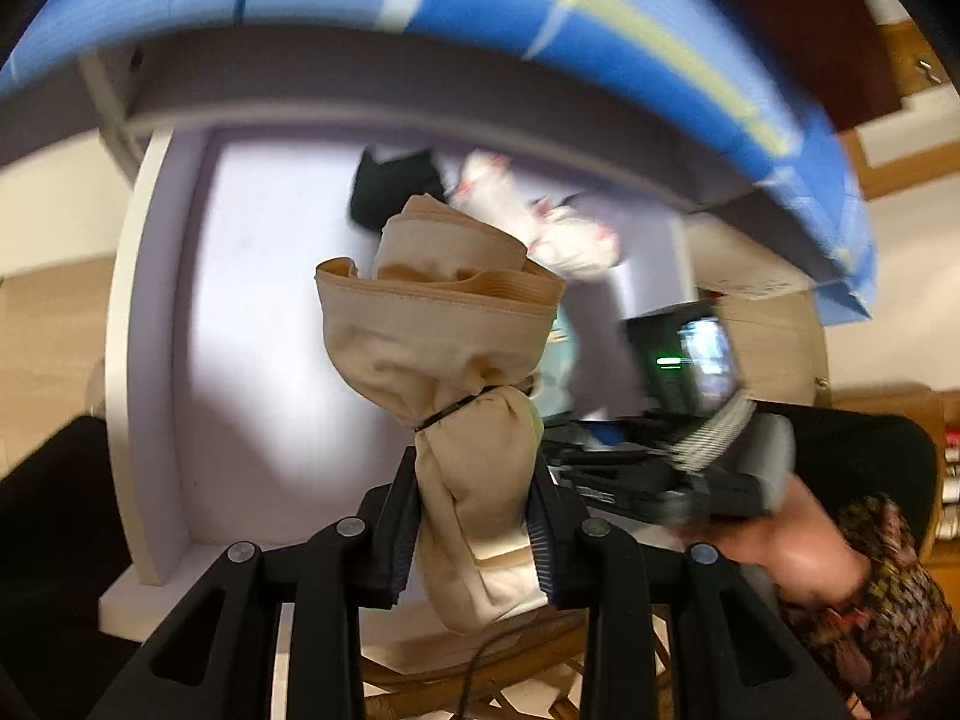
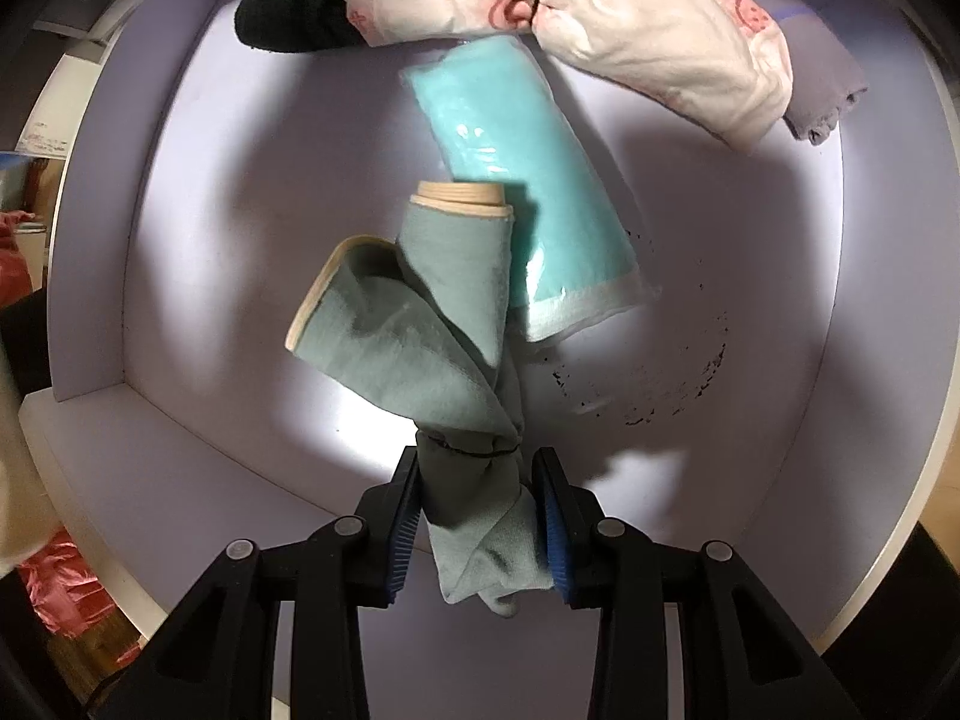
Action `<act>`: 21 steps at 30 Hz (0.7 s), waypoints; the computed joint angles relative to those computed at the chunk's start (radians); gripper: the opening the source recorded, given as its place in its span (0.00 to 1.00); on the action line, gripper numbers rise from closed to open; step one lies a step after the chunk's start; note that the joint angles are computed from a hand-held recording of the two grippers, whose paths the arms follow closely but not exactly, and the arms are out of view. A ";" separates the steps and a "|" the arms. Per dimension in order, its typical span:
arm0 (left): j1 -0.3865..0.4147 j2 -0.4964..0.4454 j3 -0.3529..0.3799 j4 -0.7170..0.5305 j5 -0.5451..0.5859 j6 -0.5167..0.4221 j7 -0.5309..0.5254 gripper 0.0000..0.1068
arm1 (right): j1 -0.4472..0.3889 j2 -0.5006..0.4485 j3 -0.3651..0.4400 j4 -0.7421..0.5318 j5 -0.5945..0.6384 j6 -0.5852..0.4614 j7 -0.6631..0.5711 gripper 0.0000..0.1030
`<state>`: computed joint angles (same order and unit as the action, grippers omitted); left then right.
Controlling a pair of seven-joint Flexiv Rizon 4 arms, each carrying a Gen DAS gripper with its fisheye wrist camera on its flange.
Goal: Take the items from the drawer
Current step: 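Lift the beige cloth with the left tool and release it into the gold tray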
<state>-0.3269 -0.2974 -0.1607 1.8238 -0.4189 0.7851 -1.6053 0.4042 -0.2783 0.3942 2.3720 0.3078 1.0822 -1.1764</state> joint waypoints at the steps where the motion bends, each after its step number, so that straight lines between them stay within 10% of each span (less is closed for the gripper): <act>1: -0.002 -0.001 -0.005 -0.005 -0.003 0.010 0.010 0.29 | 0.003 -0.005 0.001 0.002 0.002 0.010 0.001 0.36; 21: 0.023 0.070 0.018 -0.270 0.024 -0.032 0.110 0.29 | -0.076 -0.122 0.000 -0.023 0.018 0.078 -0.098 0.36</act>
<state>-0.3036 -0.2271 -0.1426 1.5538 -0.3949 0.7534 -1.4953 0.3282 -0.4004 0.3945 2.3495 0.3260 1.1599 -1.2744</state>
